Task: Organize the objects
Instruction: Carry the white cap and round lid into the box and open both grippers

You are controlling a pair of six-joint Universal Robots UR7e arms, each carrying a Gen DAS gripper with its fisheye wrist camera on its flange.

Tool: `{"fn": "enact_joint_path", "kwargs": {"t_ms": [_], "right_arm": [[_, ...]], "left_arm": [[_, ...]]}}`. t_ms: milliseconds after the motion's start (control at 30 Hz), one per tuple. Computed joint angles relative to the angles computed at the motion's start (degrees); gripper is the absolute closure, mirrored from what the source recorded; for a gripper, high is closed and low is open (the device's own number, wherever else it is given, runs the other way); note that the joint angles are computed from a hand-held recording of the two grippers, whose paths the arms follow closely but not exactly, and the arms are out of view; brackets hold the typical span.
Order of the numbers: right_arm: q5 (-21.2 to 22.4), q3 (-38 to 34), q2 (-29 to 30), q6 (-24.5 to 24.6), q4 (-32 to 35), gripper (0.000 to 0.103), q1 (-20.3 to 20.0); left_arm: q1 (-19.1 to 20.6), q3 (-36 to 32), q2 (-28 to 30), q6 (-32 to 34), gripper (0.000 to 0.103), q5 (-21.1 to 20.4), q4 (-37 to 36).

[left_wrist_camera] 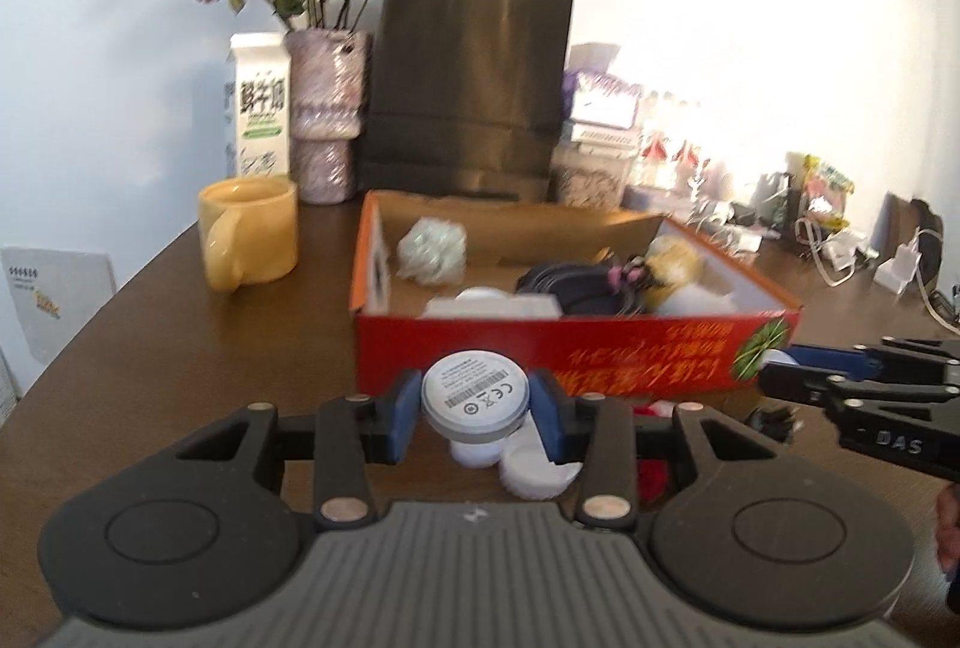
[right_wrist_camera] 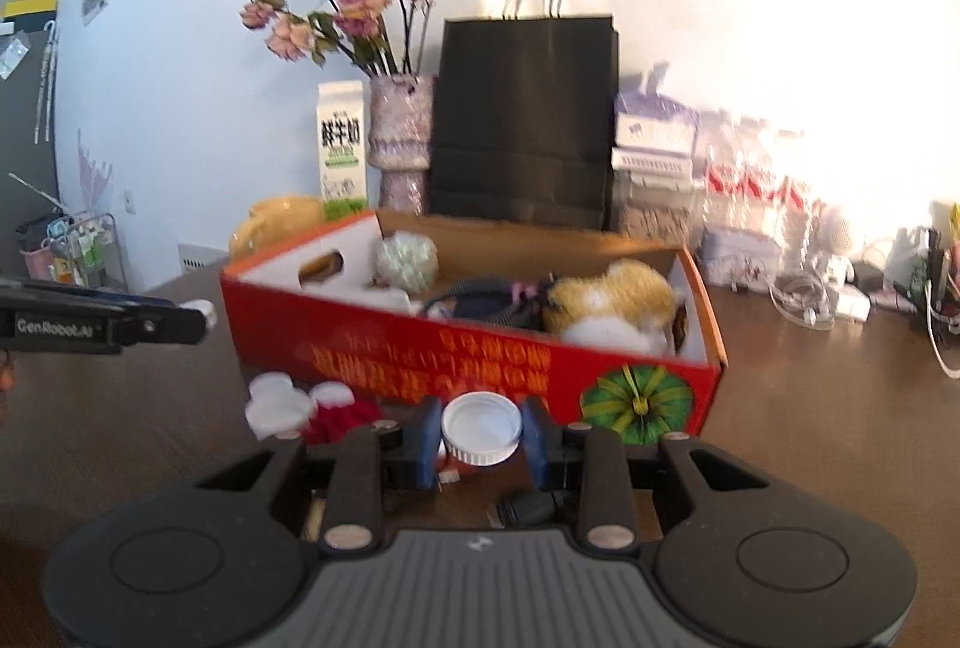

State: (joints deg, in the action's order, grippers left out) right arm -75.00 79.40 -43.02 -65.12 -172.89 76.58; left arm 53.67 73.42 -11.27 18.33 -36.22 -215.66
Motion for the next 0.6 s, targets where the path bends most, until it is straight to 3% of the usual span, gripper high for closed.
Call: {"fn": "enact_joint_path", "kwargs": {"t_ms": [600], "right_arm": [[2.5, -9.1, 5.6, 2.2, 1.6, 0.075, 4.2]], "left_arm": [[0.2, -13.8, 4.8, 3.7, 0.063, -5.6, 2.2]]}}
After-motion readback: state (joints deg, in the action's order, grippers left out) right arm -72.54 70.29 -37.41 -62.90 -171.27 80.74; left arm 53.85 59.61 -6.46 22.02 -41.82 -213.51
